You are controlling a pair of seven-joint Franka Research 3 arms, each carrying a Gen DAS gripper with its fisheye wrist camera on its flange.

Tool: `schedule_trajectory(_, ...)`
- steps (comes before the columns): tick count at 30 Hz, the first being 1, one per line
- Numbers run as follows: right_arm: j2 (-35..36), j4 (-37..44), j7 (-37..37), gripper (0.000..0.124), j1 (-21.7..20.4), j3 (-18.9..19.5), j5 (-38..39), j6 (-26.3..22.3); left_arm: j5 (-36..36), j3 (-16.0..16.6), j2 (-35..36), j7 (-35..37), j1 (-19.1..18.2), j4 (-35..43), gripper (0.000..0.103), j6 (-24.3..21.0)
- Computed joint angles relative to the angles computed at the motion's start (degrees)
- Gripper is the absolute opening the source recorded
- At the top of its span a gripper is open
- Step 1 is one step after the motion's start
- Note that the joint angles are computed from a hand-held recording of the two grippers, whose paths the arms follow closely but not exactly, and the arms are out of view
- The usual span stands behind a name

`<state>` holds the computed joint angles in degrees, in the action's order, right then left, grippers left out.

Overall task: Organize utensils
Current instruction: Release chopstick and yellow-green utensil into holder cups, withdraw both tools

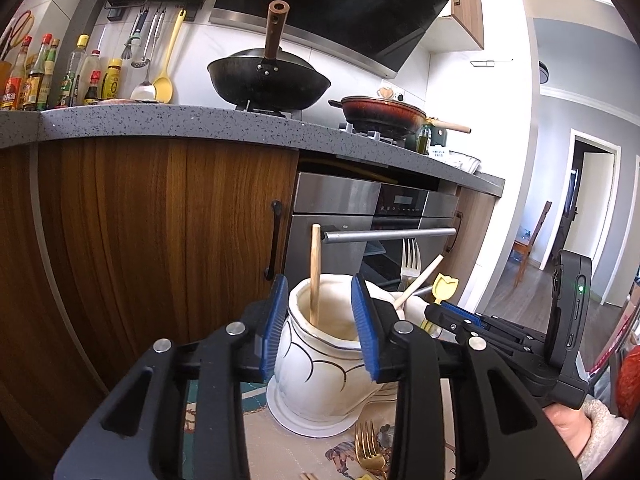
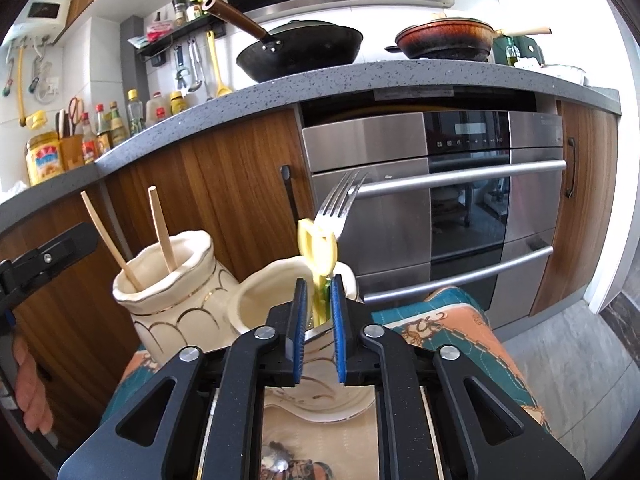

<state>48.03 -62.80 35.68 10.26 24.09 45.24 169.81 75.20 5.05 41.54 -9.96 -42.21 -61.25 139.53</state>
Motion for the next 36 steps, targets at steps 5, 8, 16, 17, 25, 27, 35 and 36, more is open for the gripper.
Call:
schedule_trajectory(5,-0.01,0.11,3.46,0.036,1.06,-1.97,-1.25,0.64,1.00,-0.15,-2.06,-2.19,-0.75,-3.51,0.037,-1.69)
schedule_trajectory(8,-0.64,-0.99,4.25,0.045,0.11,-1.14,-0.95,0.93,0.86,-1.11,-3.04,-2.60,-0.80,-5.33,0.040,-3.73)
schedule_trajectory(16,-6.12,-10.83,-4.71,0.068,-6.75,5.88,7.15,2.65,-1.99,-5.29,-6.60,-4.84,0.06,-12.83,0.062,-8.49)
schedule_trajectory(17,-6.75,-11.80,-5.48,0.070,-6.99,5.82,8.03,2.54,-2.59,-5.78,-6.68,-4.52,0.16,-13.05,0.063,-9.12)
schedule_trajectory(25,-12.90,-22.09,-15.64,0.092,-9.85,6.52,18.78,1.06,-10.87,-9.03,-5.06,1.63,0.20,-12.23,0.079,-13.63)
schedule_trajectory(27,-14.30,-24.39,-17.66,0.092,-9.17,5.43,20.35,1.30,-14.06,-9.79,-4.39,3.36,0.47,-11.91,0.079,-13.75)
schedule_trajectory(35,-17.40,-28.75,-21.81,0.096,-5.59,0.40,25.36,0.39,-22.41,-10.61,-2.81,8.17,0.27,-11.17,0.079,-13.11)
schedule_trajectory(36,-17.48,-28.83,-21.71,0.097,-4.87,-0.50,25.50,0.19,-23.63,-10.94,-2.51,8.87,0.43,-10.92,0.079,-12.77)
